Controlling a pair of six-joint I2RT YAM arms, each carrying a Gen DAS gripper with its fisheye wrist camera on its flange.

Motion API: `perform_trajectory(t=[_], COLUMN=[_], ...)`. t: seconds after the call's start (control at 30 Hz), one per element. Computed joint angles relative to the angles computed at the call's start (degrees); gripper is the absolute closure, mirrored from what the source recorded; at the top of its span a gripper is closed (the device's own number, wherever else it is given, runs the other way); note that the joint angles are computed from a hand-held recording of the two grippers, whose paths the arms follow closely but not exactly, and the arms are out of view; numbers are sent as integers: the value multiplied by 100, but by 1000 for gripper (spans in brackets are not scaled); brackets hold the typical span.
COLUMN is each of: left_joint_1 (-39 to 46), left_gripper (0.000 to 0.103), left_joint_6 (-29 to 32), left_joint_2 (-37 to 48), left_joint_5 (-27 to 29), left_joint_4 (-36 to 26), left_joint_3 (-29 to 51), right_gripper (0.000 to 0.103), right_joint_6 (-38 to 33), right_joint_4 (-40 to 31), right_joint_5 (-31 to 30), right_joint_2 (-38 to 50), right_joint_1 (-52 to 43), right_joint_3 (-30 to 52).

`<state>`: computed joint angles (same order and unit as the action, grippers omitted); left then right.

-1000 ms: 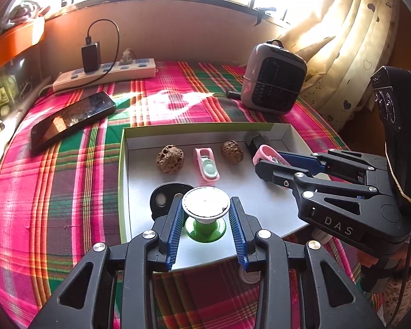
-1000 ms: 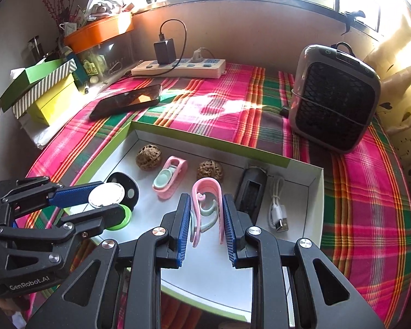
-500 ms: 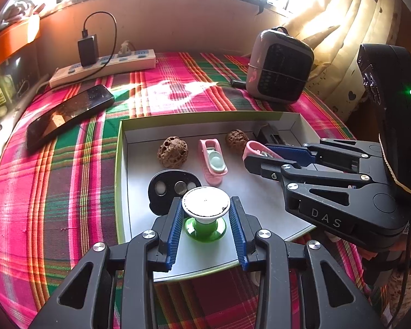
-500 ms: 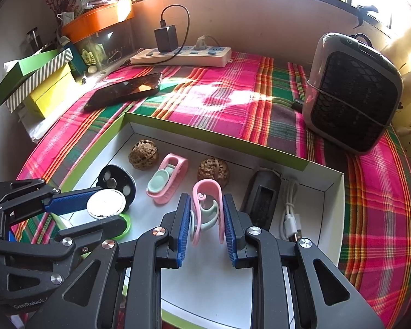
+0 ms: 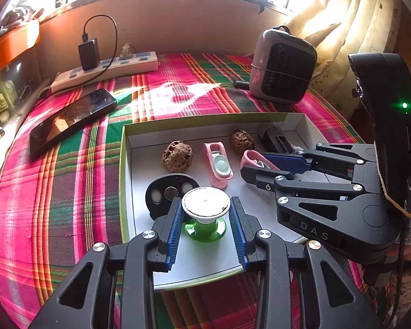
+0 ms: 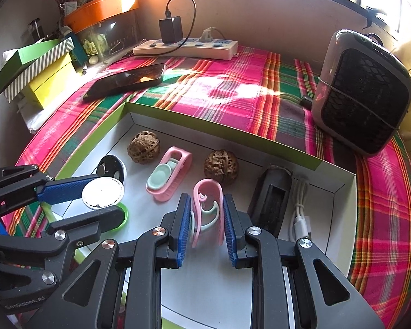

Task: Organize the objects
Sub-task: 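Lower both grippers into the box and open them to release spool and clip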

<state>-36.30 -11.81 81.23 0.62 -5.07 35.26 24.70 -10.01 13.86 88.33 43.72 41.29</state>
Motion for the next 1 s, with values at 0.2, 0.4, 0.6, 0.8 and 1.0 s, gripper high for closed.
perform_trajectory(t=[0.2,0.4,0.6,0.8,1.0], left_joint_1=[18,32,4,1,21], left_gripper=[71,71,71,71,71], left_joint_6=[-29,-36,-44,-76,-54], left_joint_2=[148,163,146,94,35], left_joint_5=[-15,3,-18,-11,7], left_joint_4=[-74,-81,-113,-149,-137], left_joint_3=[69,71,62,41,-14], right_gripper=[78,78,78,78,71], right_joint_6=[-14,7,34,79,171], right_joint_4=[39,33,5,-5,-38], right_joint_5=[2,3,28,59,136], right_joint_2=[12,14,19,12,-111], right_joint_1=[-3,2,21,40,78], right_joint_3=[-16,-6,7,0,-40])
